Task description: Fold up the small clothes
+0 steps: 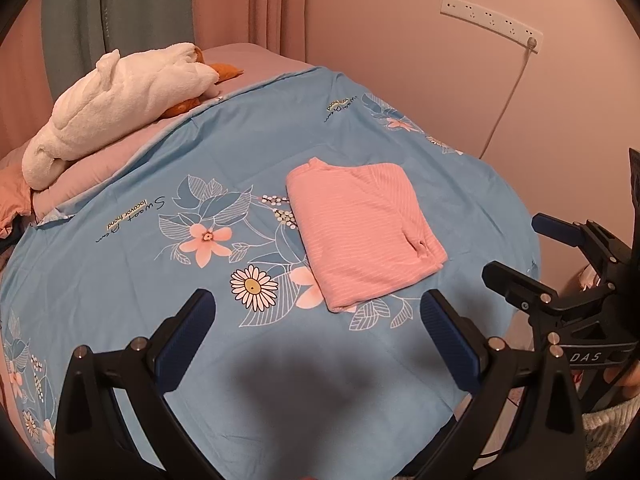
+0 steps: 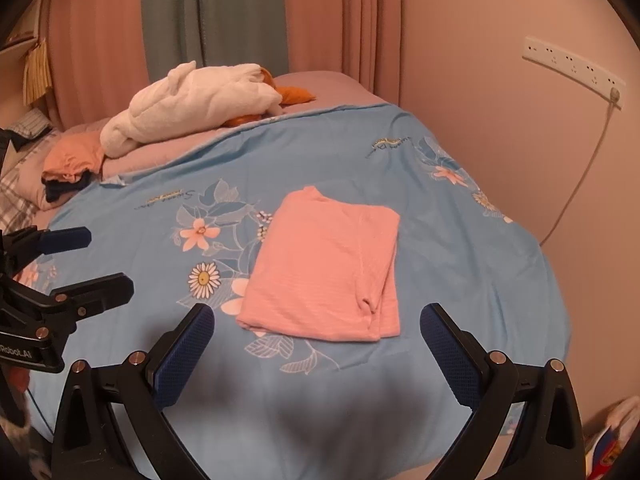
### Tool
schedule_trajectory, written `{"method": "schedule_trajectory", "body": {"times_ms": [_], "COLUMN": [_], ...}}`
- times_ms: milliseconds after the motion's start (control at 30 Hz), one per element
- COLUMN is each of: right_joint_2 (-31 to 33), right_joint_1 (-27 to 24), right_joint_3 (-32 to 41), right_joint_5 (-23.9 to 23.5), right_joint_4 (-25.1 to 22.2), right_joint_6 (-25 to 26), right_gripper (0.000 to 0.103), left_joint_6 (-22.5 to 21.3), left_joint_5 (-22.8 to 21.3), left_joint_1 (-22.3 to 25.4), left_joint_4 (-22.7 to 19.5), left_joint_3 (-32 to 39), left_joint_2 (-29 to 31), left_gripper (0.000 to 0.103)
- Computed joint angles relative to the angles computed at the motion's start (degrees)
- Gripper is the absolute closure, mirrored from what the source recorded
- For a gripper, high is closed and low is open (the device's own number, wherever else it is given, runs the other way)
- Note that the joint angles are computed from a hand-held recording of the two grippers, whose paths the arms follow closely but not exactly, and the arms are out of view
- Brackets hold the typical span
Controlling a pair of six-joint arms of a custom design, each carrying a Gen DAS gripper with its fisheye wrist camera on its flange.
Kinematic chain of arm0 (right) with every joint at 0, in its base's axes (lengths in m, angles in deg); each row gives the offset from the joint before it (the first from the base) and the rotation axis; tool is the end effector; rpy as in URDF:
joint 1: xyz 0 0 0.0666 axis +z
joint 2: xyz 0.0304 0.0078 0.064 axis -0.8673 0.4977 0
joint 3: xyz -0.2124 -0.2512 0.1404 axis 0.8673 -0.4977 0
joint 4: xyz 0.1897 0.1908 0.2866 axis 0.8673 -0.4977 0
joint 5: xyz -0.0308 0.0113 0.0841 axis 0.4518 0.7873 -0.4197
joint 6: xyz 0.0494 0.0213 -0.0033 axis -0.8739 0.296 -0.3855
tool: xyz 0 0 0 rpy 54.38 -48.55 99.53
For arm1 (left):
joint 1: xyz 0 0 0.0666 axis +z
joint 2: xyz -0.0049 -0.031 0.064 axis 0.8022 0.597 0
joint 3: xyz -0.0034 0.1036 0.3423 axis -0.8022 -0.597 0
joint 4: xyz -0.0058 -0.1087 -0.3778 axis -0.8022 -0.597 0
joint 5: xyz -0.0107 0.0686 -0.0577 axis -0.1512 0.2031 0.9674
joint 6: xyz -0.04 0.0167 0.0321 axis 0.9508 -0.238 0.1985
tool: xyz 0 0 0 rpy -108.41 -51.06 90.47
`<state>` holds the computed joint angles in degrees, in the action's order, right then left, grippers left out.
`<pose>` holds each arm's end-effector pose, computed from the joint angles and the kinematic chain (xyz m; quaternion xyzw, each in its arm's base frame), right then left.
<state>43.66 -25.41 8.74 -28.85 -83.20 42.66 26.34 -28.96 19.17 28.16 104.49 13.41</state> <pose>0.2783 0.1668 0.4597 0.1295 0.8977 -0.0542 0.4175 0.3855 -0.2693 0.4953 0.3154 0.8694 -0.1766 0.3368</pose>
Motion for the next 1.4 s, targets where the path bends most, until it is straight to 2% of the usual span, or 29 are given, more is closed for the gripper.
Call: {"method": "schedule_trajectory", "body": {"times_ms": [1400], "right_joint_2": [0.21], "right_joint_1": [-0.82], "right_joint_3": [1.51], "right_joint_5": [0.39], "right_joint_4": [-0.42], "right_joint_6": [2.32], "right_gripper": [0.001], "left_joint_6": [0.3], "left_joint_5": [0.09], "left_joint_1": [0.8], "left_joint_4": [0.28], "left_joint_3": [0.23], "left_joint_2": [-0.12], "left_gripper": [0.001]}}
